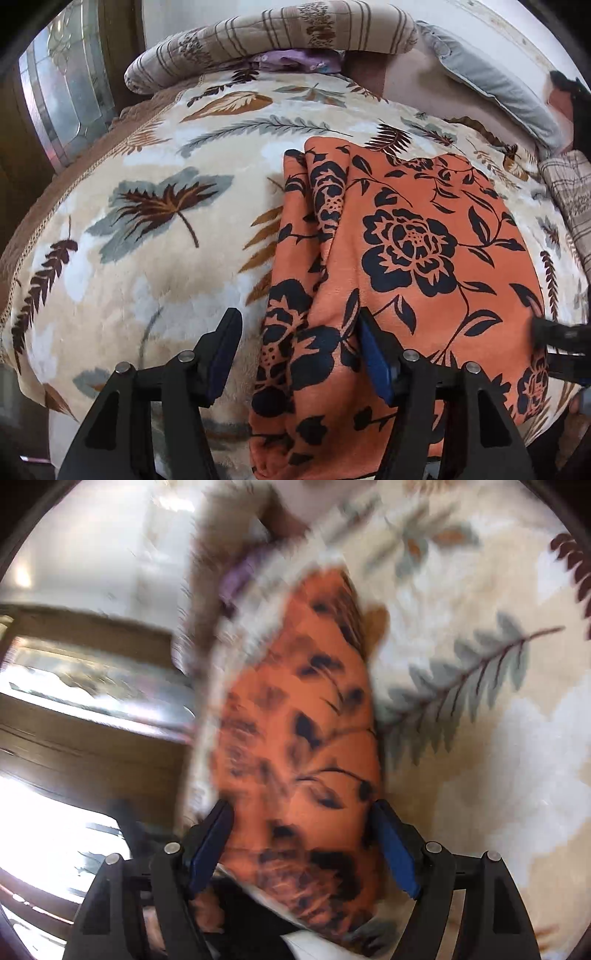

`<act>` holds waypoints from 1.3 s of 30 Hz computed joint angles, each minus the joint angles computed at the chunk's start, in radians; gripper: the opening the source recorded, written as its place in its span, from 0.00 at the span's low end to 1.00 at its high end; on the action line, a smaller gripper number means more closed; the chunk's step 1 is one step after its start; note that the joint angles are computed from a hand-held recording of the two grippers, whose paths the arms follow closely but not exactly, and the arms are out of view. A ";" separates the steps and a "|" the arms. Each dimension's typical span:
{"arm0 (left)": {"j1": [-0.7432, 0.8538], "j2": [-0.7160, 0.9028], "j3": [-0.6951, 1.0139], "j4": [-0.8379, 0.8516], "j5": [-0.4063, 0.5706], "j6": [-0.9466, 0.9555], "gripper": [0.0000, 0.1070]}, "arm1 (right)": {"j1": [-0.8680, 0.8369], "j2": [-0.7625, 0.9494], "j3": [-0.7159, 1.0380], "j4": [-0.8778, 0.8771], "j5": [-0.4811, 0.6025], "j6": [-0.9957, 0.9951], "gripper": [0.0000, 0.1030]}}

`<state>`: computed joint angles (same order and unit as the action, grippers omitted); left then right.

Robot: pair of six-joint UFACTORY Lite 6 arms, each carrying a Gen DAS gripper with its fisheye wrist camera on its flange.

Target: Fold small clothes

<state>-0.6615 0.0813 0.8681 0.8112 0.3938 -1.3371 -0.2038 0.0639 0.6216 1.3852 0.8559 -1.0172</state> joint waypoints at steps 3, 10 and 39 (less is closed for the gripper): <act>0.033 -0.005 -0.035 0.017 -0.062 -0.033 0.67 | 0.047 -0.105 -0.014 -0.015 -0.022 -0.013 0.32; 0.048 0.010 -0.037 0.051 -0.096 -0.066 0.69 | 0.061 -0.121 -0.051 -0.016 -0.103 0.008 0.46; 0.077 0.001 -0.071 0.118 -0.152 -0.115 0.71 | 0.052 0.403 0.480 0.103 -0.089 -0.001 0.45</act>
<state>-0.5846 0.0823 0.7972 0.9297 0.2414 -1.4521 -0.1522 0.4672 1.1011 1.4878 0.7667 -1.0182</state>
